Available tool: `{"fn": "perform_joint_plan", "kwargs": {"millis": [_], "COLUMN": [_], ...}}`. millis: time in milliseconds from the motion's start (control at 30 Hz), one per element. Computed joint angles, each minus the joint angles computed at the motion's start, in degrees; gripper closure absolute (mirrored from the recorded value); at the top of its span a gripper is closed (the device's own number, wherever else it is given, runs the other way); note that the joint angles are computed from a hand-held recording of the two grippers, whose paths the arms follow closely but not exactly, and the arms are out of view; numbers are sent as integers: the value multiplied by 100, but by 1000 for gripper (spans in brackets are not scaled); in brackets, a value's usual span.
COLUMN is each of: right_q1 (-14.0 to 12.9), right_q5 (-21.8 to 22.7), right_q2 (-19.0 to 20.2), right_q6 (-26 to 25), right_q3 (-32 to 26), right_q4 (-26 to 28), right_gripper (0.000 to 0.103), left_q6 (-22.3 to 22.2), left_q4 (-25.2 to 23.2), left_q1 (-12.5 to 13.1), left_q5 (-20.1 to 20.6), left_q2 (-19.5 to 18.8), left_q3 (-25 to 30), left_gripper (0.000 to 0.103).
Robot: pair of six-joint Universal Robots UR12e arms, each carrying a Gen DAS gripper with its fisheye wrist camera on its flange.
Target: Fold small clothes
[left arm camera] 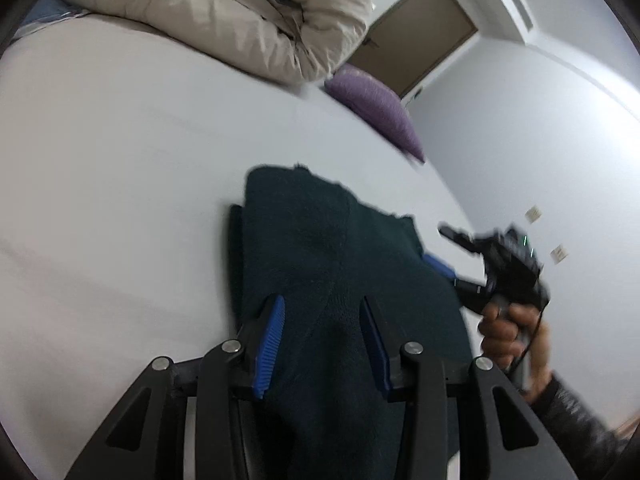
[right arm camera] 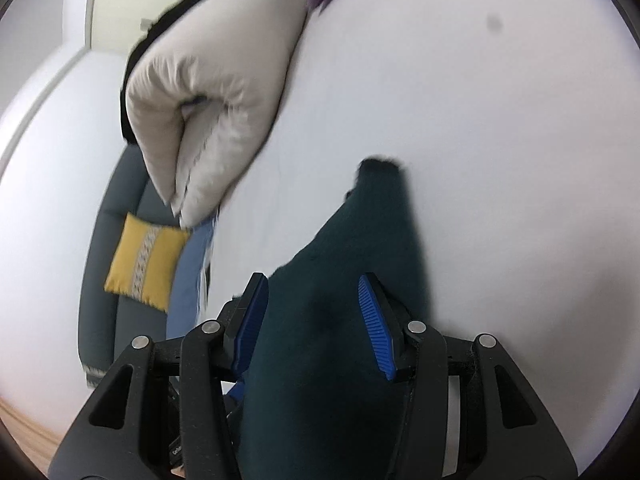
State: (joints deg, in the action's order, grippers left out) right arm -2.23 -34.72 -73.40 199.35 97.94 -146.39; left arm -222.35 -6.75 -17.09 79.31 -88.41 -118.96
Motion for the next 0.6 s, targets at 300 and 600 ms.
{"fn": "perform_joint_plan", "kwargs": {"millis": [300,600], "right_q1": [-586,-624], "right_q5": [375,490], "right_q2": [-1007,-1324], "right_q6": [-2085,-3297], "right_q3": [825,876], "right_q4": [2087,3867], "right_gripper": [29,29], "left_q6": [-930,-1044], "left_q4": [6,-342], "left_q1": [372,560], "left_q5": [-356,-1350], "left_q2": [402,92], "left_q3": [-401,-211], "left_gripper": [37,34]}}
